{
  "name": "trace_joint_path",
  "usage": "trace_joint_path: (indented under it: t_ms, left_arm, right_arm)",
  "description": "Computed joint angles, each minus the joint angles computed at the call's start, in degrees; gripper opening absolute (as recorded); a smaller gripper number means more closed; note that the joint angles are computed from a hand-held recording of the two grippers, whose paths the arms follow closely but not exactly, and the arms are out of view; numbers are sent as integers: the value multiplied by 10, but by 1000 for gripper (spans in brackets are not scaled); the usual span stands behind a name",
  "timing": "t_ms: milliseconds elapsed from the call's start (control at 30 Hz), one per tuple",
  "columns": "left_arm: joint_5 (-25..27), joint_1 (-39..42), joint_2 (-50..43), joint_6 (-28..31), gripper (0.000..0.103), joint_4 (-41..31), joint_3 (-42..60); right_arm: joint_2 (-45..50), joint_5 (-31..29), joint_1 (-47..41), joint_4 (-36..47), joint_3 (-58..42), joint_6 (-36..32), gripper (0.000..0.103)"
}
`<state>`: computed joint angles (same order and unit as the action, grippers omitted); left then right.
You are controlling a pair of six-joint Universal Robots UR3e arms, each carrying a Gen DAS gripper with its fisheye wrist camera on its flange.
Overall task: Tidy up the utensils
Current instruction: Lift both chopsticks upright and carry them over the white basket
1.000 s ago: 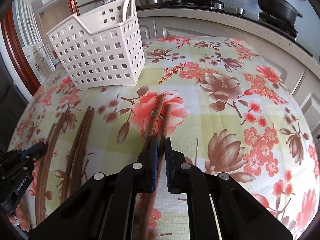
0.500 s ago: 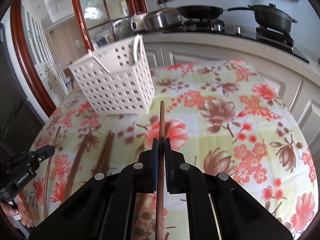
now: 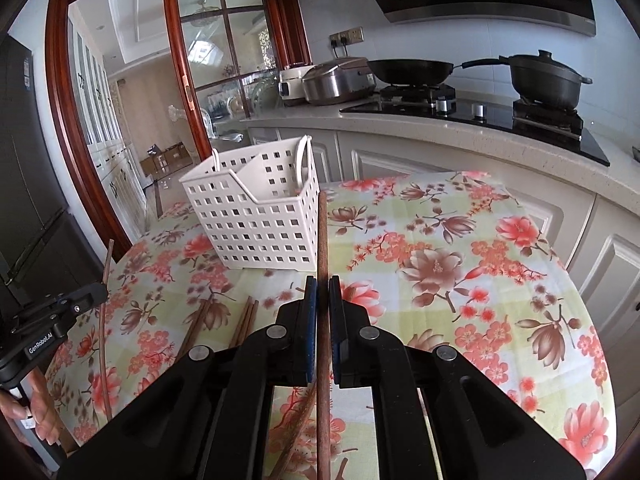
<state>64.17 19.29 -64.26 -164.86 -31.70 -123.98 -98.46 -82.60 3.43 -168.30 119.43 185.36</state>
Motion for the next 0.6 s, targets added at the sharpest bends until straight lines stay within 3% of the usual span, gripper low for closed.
trace_joint_path:
  t_ms: [600]
  left_arm:
    - [-44,37,103,25,5,-63,6]
  right_arm:
    - [-79,-35,33,24,-10,-18,6]
